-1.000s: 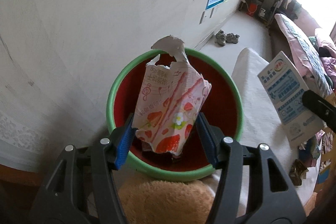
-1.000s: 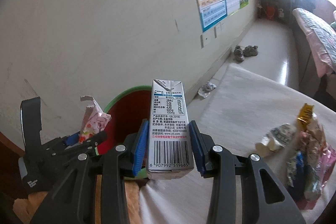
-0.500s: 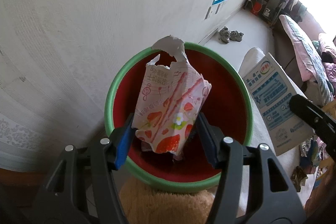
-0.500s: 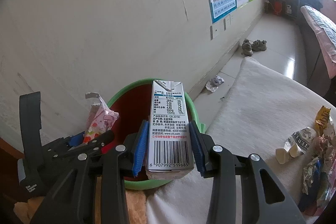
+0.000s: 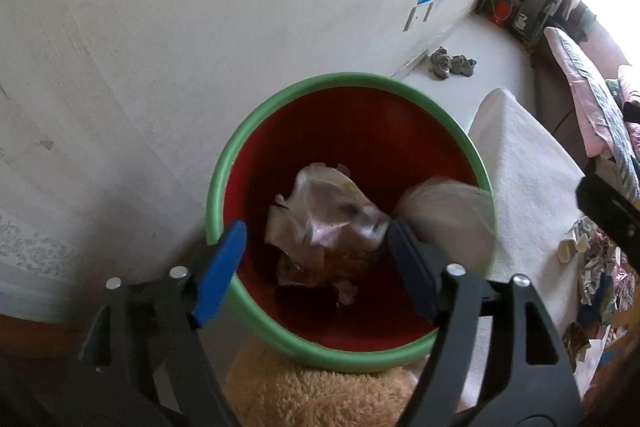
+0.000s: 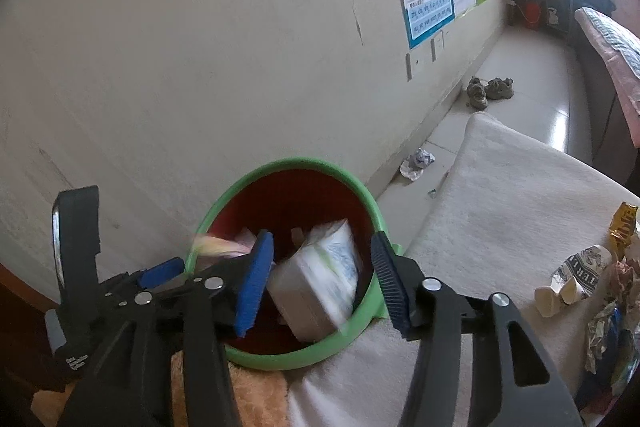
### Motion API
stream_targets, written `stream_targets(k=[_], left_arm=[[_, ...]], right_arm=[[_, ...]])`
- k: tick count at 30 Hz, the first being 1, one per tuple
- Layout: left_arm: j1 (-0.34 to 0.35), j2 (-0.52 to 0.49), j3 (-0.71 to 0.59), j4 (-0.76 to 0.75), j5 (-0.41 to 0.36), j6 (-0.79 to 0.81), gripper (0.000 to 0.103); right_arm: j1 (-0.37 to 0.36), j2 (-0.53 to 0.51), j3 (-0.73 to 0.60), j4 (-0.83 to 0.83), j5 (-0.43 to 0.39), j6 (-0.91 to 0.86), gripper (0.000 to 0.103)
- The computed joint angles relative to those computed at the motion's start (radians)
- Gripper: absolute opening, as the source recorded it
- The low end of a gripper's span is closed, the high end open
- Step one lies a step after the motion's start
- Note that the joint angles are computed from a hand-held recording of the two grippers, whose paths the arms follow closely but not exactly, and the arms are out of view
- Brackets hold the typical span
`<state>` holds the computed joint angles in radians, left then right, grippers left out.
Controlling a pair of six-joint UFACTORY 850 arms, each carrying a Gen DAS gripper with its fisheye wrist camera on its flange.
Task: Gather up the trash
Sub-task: 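Carry both items over the red bin and open both tools to drop them, then grasp the pink snack bag with the right tool while the left tool grasps the blue bag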
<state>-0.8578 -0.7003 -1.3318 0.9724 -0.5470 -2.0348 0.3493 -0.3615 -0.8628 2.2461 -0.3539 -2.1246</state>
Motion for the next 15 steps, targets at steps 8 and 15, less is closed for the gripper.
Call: stream_targets(k=[8,15], left_arm=[[-0.022,0.006,0.001,0.012,-0.042,-0.015,0.082],[-0.045,-0.004,-0.031,-0.012,-0.065,0.027,0.085]], right_arm=[[-0.039,0.083,0.078,-0.048,-0.033,0.092,0.061],[-0.091,0.173,0.176,-0.059,-0.014,0.089,0.062]])
